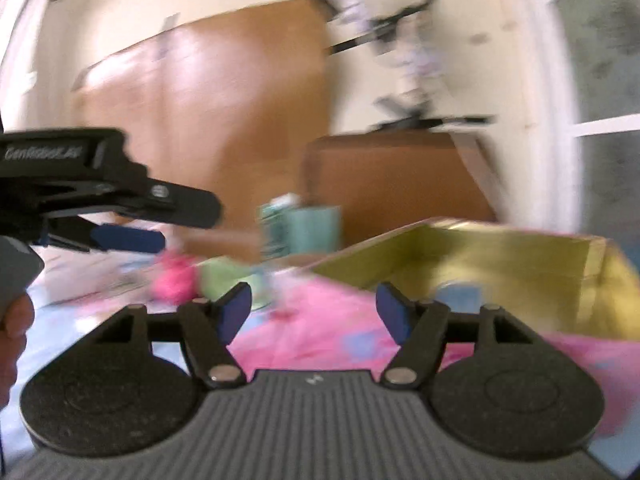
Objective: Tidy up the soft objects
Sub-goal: 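Move the right gripper back over the cotton swab bag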
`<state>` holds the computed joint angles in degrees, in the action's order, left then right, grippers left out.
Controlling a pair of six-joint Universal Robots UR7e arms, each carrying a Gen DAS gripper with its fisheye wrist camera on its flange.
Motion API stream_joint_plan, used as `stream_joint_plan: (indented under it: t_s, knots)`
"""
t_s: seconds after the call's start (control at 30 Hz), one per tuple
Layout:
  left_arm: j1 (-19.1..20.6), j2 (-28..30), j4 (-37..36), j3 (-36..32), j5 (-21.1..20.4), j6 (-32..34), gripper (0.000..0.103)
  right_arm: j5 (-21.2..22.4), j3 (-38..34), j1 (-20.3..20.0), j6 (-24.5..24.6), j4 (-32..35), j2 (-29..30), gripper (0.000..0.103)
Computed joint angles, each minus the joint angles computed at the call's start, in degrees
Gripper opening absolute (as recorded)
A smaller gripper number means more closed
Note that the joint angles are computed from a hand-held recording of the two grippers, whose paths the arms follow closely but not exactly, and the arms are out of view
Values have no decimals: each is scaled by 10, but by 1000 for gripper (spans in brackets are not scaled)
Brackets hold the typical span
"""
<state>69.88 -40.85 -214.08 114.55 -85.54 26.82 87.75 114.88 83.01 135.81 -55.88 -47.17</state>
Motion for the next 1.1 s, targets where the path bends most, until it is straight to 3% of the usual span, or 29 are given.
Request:
stream_joint_plan:
  t_s: [0.13, 0.23, 0.33, 0.5, 0.7, 0.83, 0.87, 0.97, 1.1]
  knots:
    - [34, -12, -60, 6, 109, -19, 95, 5, -79, 27, -6, 151, 41, 70]
    - [63, -16, -79, -2, 117, -54, 95, 25, -137, 51, -6, 233, 77, 70]
    - [74, -1, -127, -14, 130, -51, 96, 49, -177, 70, -7, 266, 107, 70]
    - [59, 49, -248, -44, 215, -33, 96, 100, -257, 97, 20, 325, 150, 71]
    - [48, 80, -347, -55, 221, 36, 103, 132, -371, 110, 106, 433, 209, 78]
    - [48, 77, -338, -55, 223, 41, 103, 132, -386, 111, 110, 450, 218, 79]
    - [48, 76, -337, -53, 225, 37, 103, 130, -386, 110, 110, 451, 217, 77]
    - [47, 75, -338, -52, 226, 36, 103, 120, -378, 107, 108, 445, 213, 55]
    - [47, 78, -336, -54, 227, 45, 103, 117, -375, 107, 102, 439, 213, 48]
